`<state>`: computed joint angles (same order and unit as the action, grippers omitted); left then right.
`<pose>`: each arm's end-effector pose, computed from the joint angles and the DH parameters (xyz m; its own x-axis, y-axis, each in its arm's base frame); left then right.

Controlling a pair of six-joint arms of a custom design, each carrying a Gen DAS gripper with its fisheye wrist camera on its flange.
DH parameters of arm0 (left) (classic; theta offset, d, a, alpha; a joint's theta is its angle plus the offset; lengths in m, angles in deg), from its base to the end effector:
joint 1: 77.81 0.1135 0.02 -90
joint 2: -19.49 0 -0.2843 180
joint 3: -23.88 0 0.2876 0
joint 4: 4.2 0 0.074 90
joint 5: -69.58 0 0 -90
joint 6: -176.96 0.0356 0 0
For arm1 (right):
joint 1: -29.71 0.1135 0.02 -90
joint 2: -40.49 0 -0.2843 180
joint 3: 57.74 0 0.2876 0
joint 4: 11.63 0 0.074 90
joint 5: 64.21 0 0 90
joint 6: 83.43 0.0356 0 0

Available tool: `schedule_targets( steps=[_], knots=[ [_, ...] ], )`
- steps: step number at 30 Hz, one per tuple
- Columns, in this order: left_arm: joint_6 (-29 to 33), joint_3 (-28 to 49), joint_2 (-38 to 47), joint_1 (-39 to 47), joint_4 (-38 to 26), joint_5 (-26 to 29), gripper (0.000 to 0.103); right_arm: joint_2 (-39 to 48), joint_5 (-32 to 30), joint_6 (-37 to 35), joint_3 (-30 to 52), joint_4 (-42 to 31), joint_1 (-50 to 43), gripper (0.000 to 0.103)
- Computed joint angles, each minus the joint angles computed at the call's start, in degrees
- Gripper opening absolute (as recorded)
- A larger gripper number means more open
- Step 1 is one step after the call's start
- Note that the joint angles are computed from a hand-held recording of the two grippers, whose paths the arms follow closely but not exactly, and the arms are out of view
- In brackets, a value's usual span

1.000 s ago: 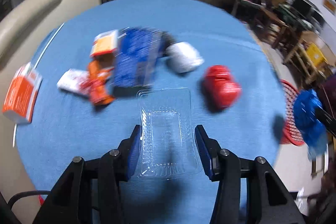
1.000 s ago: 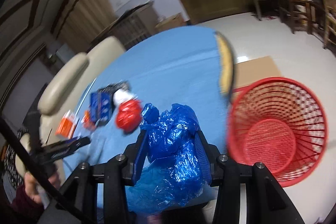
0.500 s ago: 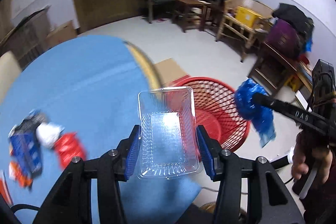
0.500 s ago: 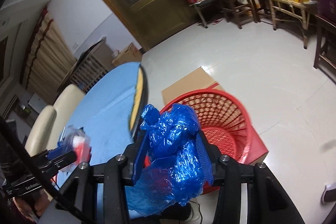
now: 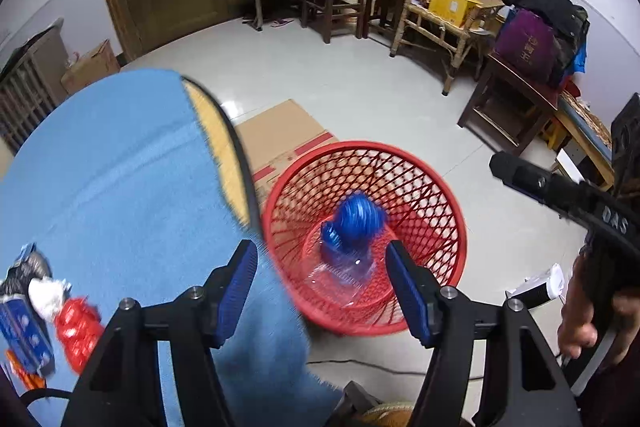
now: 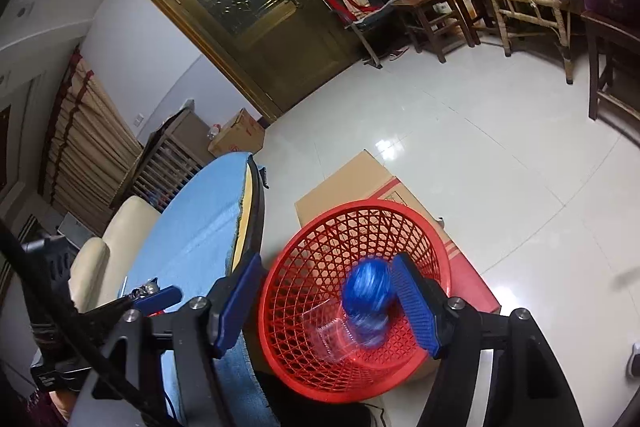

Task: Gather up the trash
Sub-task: 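Carry both items to the red basket and open both grippers over it, then grasp the red plastic bag with the right gripper while the left grasps the blue box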

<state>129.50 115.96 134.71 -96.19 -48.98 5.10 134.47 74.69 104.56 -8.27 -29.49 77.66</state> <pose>0.4179 -0.1550 0.1593 -0.3516 0.7598 -0.5469 0.9175 0.3958 -0.0400 0.2142 0.1974 0.1092 -0.1691 0.7845 -0.5967 0.6230 0.5542 0.5521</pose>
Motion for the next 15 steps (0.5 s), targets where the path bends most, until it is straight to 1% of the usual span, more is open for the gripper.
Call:
schedule_targets(
  steps=[3,8,10,12,15],
  knots=[
    [1.2,-2.0,-1.5,3.8,2.1,0.7,0.067,1.4,-1.0,-3.9,2.0,2.2,-0.4,0.071],
    [3.0,-1.1,-1.8,14.4,2.1,2.3,0.067,7.4,-5.5,-14.4,10.2,6.2,-2.6,0.071],
    [2.1,1.2,-0.2,18.9,1.8,2.5,0.067,10.8,-8.0,-18.9,15.3,6.7,-3.3,0.071],
    [0.3,5.7,2.5,24.3,0.1,3.2,0.067,14.4,-10.7,-22.8,20.9,6.5,-3.9,0.071],
    [-4.1,15.4,8.9,32.1,-2.5,3.2,0.068,20.5,-14.5,-27.4,30.4,4.3,-4.3,0.071]
  ],
)
